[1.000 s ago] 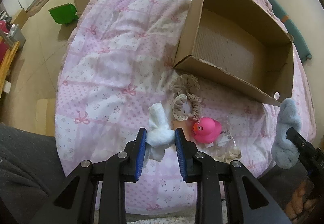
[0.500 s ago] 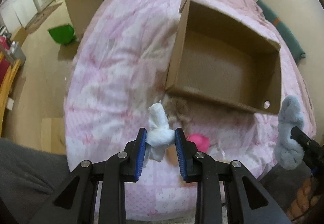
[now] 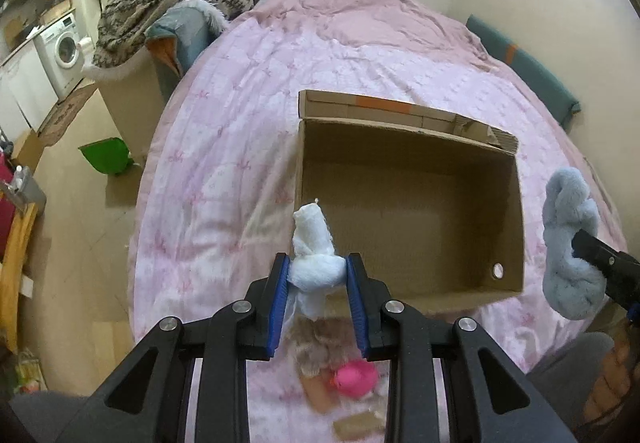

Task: Organize soft objects
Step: 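Carry the white sock and blue slipper over the open cardboard box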

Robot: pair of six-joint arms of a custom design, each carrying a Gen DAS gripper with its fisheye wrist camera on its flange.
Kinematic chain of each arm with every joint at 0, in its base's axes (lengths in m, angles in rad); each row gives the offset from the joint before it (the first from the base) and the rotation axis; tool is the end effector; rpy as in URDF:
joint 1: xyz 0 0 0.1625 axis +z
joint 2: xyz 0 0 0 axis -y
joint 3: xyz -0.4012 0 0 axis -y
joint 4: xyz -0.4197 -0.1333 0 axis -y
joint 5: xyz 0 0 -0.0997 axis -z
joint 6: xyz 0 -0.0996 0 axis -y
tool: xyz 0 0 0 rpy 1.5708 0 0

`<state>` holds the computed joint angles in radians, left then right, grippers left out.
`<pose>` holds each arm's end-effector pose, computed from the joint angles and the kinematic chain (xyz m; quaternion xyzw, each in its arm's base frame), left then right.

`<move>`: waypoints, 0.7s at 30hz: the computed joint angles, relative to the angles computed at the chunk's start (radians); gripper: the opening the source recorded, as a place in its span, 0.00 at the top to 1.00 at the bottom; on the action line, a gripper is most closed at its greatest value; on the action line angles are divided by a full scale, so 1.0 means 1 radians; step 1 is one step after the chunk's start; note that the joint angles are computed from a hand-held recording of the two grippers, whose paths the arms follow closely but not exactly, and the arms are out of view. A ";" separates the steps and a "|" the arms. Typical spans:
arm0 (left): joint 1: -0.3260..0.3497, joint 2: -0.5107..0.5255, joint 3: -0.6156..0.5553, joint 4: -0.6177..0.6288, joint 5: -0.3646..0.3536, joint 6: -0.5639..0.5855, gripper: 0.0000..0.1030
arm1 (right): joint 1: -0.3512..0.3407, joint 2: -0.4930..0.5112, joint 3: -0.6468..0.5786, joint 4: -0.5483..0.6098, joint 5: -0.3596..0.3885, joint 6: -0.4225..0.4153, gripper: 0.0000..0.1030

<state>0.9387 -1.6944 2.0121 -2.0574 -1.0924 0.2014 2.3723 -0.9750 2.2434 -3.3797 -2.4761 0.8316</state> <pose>-0.1287 -0.4789 0.3591 0.3736 0.8933 -0.1305 0.2131 0.3739 -0.2856 0.0925 -0.1298 -0.8648 0.4716 0.1136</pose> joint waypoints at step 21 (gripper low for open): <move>0.048 0.162 0.095 -0.290 -0.043 0.144 0.75 | -0.183 0.088 0.023 -0.126 0.021 -0.078 0.60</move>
